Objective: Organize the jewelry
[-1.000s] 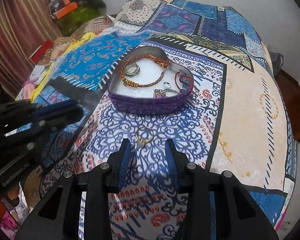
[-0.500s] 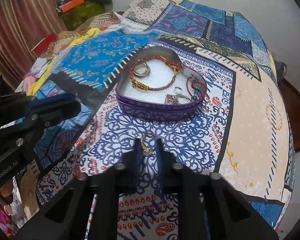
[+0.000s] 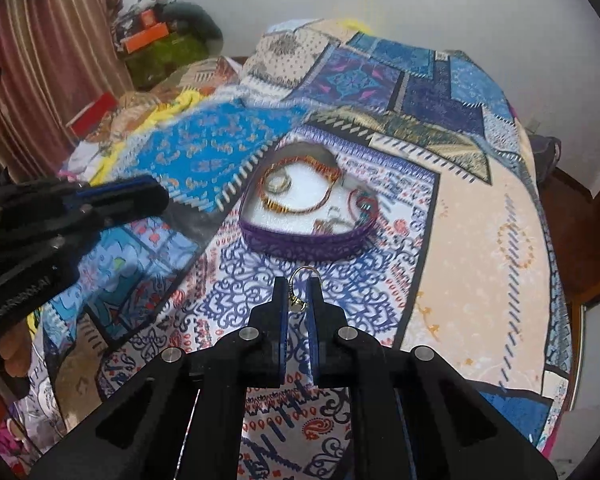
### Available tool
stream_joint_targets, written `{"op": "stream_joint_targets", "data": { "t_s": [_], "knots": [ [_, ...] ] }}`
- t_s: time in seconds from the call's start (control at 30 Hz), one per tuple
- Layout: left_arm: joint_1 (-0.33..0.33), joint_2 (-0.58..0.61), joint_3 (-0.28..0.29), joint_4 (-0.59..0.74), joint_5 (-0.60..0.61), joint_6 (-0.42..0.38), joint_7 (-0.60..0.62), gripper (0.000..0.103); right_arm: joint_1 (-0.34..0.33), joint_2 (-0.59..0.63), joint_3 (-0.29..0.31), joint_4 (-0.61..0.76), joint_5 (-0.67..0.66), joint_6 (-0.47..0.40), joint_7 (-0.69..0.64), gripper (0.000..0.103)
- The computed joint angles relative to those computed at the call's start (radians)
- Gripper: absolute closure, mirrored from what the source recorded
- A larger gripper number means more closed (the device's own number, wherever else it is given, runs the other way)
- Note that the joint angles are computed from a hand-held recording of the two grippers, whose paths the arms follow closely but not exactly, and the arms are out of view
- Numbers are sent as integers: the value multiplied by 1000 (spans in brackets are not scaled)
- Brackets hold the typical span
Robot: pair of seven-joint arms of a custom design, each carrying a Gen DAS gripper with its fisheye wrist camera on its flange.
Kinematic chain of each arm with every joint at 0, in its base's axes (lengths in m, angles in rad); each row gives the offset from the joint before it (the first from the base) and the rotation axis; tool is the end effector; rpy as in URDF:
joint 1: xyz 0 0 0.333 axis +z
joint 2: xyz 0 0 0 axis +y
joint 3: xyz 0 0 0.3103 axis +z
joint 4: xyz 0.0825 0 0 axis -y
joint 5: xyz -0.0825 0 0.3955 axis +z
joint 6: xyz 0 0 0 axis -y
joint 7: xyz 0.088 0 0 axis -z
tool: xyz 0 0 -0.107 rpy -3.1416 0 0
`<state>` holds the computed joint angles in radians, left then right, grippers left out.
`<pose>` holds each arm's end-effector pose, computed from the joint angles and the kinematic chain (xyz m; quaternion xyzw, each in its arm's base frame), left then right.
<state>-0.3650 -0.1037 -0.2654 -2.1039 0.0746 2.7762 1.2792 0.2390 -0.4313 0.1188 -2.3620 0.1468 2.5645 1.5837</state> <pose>0.4656 -0.3499 0.5434 -0.5087 0.7736 -0.3442 0.1561 0.4478 0.1711 0.5516 -0.7512 0.5815 -0.1491 0.2745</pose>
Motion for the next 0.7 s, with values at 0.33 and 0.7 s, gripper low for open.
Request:
{"op": "stream_joint_targets", "data": {
  "t_s": [0.33, 0.7],
  "knots": [
    [5, 52, -5, 78, 20, 25, 10, 95, -15, 14, -3, 27, -1, 71, 21, 95],
    [11, 157, -22, 187, -6, 6, 55, 95, -17, 85, -22, 73, 9, 111, 2, 95]
  ]
}}
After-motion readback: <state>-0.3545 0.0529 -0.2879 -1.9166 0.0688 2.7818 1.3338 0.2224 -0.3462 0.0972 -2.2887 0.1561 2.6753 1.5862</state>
